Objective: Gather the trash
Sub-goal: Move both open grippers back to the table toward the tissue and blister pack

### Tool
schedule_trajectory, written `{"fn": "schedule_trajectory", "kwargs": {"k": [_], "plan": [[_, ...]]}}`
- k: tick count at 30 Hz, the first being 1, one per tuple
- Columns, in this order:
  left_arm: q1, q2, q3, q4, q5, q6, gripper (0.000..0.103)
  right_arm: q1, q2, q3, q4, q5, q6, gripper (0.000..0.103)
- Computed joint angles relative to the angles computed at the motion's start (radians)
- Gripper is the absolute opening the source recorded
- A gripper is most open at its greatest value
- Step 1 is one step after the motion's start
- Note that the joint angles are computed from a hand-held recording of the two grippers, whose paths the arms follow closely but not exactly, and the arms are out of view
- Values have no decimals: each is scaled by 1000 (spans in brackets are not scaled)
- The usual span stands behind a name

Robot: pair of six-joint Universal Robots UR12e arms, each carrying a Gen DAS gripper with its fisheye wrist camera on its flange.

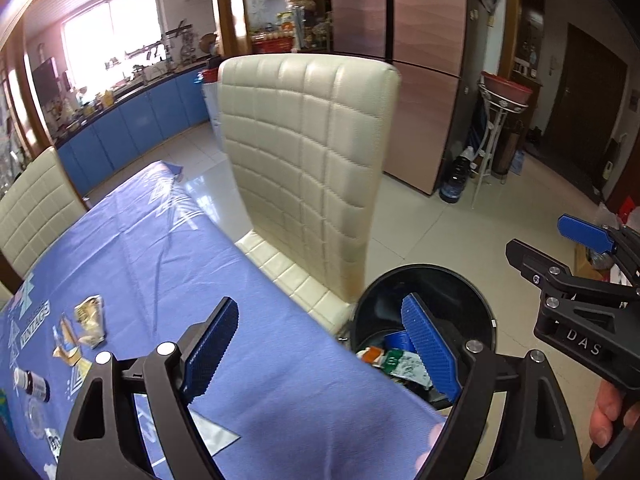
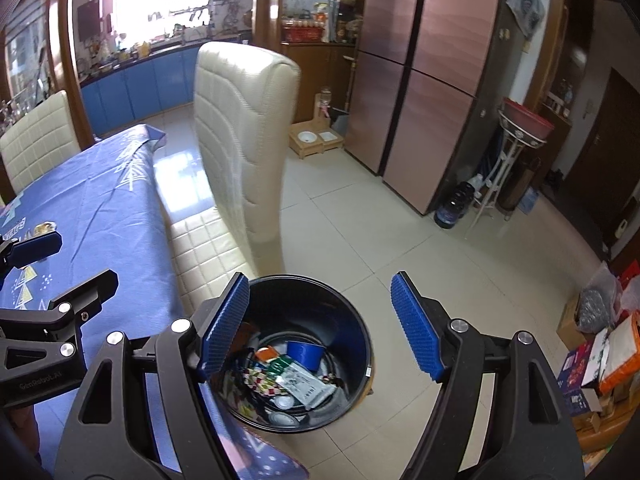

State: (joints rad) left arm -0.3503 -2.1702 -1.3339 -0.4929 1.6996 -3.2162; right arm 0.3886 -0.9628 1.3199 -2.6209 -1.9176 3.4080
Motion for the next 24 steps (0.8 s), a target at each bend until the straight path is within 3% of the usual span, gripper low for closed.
{"fn": "schedule_trajectory", "kwargs": {"k": [14, 24], "plan": [[78, 121, -197, 30, 131, -164, 82, 76, 107, -169, 23, 124, -155, 86], [139, 239, -386, 31, 305, -329, 82, 153, 194, -313, 75, 234, -287, 86]]}}
